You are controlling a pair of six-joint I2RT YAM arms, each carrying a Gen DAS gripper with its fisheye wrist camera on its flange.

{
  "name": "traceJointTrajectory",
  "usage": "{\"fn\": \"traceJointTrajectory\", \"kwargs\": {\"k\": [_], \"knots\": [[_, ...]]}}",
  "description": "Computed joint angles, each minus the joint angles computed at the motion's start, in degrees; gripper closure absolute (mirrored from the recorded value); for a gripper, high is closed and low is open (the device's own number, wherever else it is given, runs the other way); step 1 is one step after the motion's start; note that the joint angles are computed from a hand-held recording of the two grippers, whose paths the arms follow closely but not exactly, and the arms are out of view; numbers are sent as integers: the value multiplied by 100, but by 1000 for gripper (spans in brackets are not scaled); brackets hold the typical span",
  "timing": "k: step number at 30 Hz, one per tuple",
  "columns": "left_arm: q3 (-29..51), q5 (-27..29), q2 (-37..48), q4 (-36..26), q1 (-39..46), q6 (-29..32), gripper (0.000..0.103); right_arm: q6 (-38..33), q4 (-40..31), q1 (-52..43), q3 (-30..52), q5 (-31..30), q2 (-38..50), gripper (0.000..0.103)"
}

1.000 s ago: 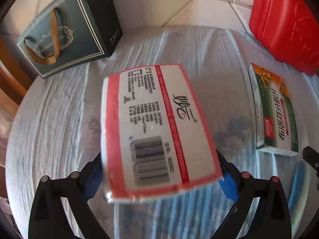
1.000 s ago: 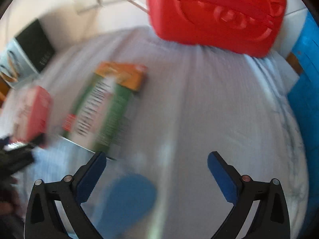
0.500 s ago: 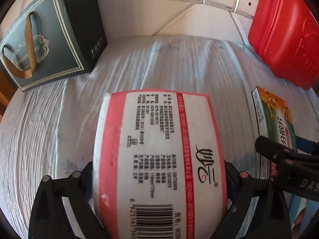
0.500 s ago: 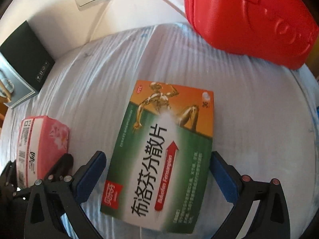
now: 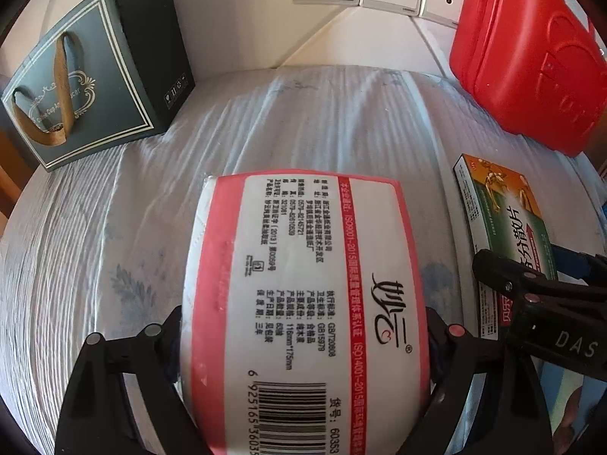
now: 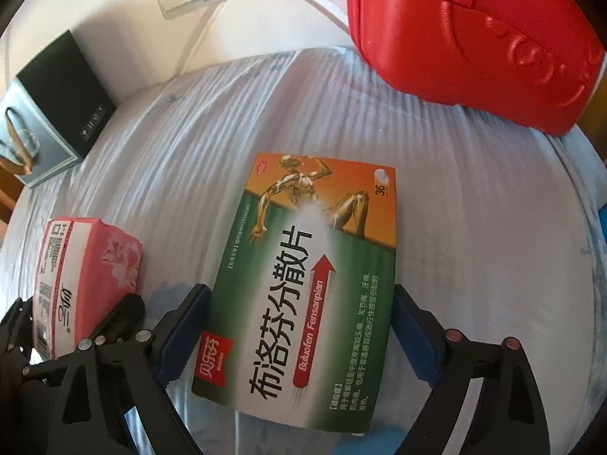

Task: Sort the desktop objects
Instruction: 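Lift and carry the ibuprofen box and tissue pack over the bin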

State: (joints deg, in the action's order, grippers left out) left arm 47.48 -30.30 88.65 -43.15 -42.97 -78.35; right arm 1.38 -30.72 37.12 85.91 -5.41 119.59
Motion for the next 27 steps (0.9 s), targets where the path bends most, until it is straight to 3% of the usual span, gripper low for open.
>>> {"fn": "traceJointTrajectory", "kwargs": {"k": [7, 14, 16, 20, 22, 27], "knots": [[474, -210, 25, -795, -438, -420, 13, -391, 120, -172, -498, -19, -666, 12], [891, -139, 294, -1446, -1017, -891, 13, -911, -818, -372, -303, 247, -579, 10], [832, -36, 370, -1256, -985, -840, 13, -836, -902, -460, -269, 221, -527, 5], [842, 63, 575, -1002, -853, -622, 13, -749, -866, -512, -225, 142, -376, 5], [878, 50, 659, -932, -775, -533, 13, -800, -735, -470, -200, 146, -265, 14], [1020, -40, 725, -992, -748, -541, 13, -838, 3, -458, -932, 149, -782, 15]]}}
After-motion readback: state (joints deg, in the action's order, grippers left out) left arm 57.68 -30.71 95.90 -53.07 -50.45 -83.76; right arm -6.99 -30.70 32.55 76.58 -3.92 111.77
